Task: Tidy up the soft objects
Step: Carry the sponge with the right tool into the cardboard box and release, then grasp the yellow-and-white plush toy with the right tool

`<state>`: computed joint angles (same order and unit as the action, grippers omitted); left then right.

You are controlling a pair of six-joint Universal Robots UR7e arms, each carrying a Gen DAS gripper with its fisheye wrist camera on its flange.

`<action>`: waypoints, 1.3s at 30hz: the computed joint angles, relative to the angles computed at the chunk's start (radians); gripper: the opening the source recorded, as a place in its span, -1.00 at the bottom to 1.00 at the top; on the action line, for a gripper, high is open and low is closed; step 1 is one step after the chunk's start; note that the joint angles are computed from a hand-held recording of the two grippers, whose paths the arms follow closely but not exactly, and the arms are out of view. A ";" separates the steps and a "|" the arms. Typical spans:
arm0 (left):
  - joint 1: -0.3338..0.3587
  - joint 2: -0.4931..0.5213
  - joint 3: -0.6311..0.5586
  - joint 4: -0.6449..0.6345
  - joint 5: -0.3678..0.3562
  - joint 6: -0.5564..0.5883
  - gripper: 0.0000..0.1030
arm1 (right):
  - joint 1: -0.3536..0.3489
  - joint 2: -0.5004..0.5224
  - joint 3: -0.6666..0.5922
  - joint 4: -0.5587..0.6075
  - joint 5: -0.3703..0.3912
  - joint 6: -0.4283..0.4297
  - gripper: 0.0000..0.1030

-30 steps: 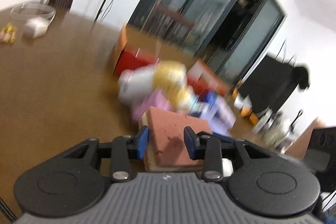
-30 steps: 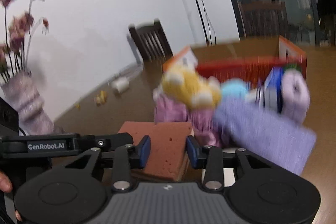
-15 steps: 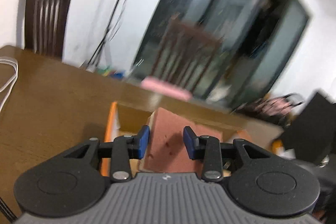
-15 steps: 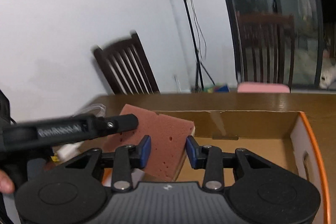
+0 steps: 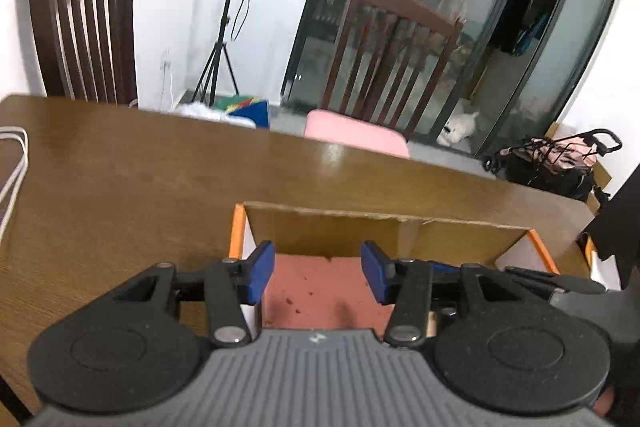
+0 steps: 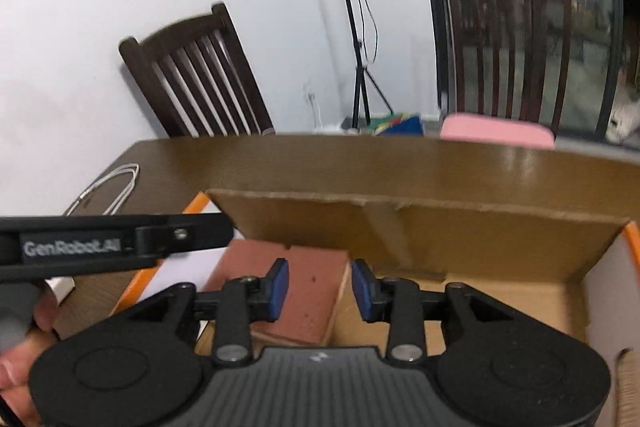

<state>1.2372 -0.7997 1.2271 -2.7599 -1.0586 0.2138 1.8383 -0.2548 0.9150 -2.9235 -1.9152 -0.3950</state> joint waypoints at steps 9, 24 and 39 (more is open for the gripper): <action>-0.096 -0.247 0.428 -0.340 0.068 0.195 0.70 | 0.028 -0.284 0.466 -0.408 0.019 -0.185 0.11; -0.478 -0.688 1.379 -0.924 0.347 0.073 1.00 | -0.031 -0.592 1.385 -1.197 0.112 -0.183 0.56; -0.656 -0.509 1.526 -1.157 0.576 0.134 1.00 | -0.120 -0.360 1.596 -1.624 0.215 -0.199 0.56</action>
